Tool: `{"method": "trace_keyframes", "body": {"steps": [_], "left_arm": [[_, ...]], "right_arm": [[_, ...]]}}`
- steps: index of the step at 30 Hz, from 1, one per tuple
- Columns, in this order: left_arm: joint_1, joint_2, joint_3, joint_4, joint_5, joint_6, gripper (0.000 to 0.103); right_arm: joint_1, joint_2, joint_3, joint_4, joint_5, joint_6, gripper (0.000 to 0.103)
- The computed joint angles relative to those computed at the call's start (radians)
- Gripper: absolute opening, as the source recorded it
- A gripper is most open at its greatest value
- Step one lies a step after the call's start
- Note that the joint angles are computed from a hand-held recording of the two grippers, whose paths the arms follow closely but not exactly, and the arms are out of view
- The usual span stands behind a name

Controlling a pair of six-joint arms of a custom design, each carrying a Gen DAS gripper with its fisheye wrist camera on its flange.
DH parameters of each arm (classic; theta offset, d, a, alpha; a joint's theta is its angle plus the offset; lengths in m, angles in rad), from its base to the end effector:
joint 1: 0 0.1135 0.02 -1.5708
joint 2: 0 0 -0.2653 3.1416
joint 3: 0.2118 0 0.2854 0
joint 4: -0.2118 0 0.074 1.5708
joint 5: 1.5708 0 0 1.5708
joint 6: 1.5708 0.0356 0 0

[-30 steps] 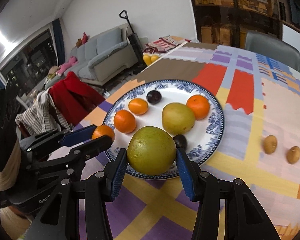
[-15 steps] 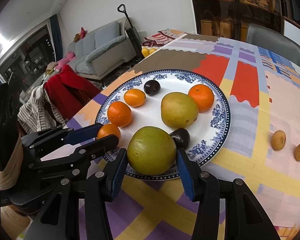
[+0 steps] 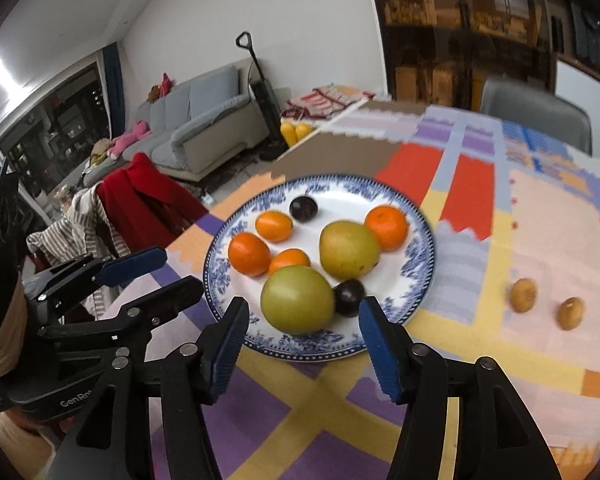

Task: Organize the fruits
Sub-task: 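Open both tools to drop the tangerine and pear onto the plate, then move both open tools toward the two small brown fruits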

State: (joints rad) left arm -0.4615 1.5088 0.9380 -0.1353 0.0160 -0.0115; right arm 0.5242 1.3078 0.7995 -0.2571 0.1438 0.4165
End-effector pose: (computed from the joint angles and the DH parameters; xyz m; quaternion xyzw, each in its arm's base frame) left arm 0.3169 -0.1582 0.2069 0.2058 0.8843 -0.1052 0.4056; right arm 0.2646 0.1471 0.2106 -0.0213 0.9178 0.1182 0.3784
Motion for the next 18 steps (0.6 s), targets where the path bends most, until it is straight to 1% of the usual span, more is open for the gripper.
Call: {"method": "trace_keyframes", "body": {"steps": [3,7,8,10,14,16,18], "left_arm": [[-0.019,-0.032,-0.004,-0.009,-0.001,-0.010,0.057],[-0.057,-0.061,-0.004,-0.020,-0.017,-0.020,0.063],[-0.067,-0.067,-0.004,-0.021,-0.020,-0.022,0.063],[-0.092,-0.074,0.001,-0.026,-0.032,-0.022,0.067],[-0.141,-0.080,0.012,-0.028,-0.048,-0.020,0.069],[-0.164,-0.078,0.021,-0.027,-0.057,-0.019,0.070],[-0.189,-0.073,0.032,-0.024,-0.066,-0.015,0.071]], "right_arm": [[0.016,-0.069,-0.016,-0.037,0.052,0.010,0.064],[0.028,-0.157,-0.036,-0.090,0.104,0.022,0.067],[0.031,-0.184,-0.043,-0.105,0.122,0.027,0.071],[0.038,-0.228,-0.056,-0.129,0.156,0.034,0.072],[0.042,-0.324,-0.084,-0.192,0.213,0.053,0.072],[0.035,-0.372,-0.096,-0.225,0.233,0.061,0.076],[0.028,-0.430,-0.112,-0.260,0.263,0.066,0.076]]}}
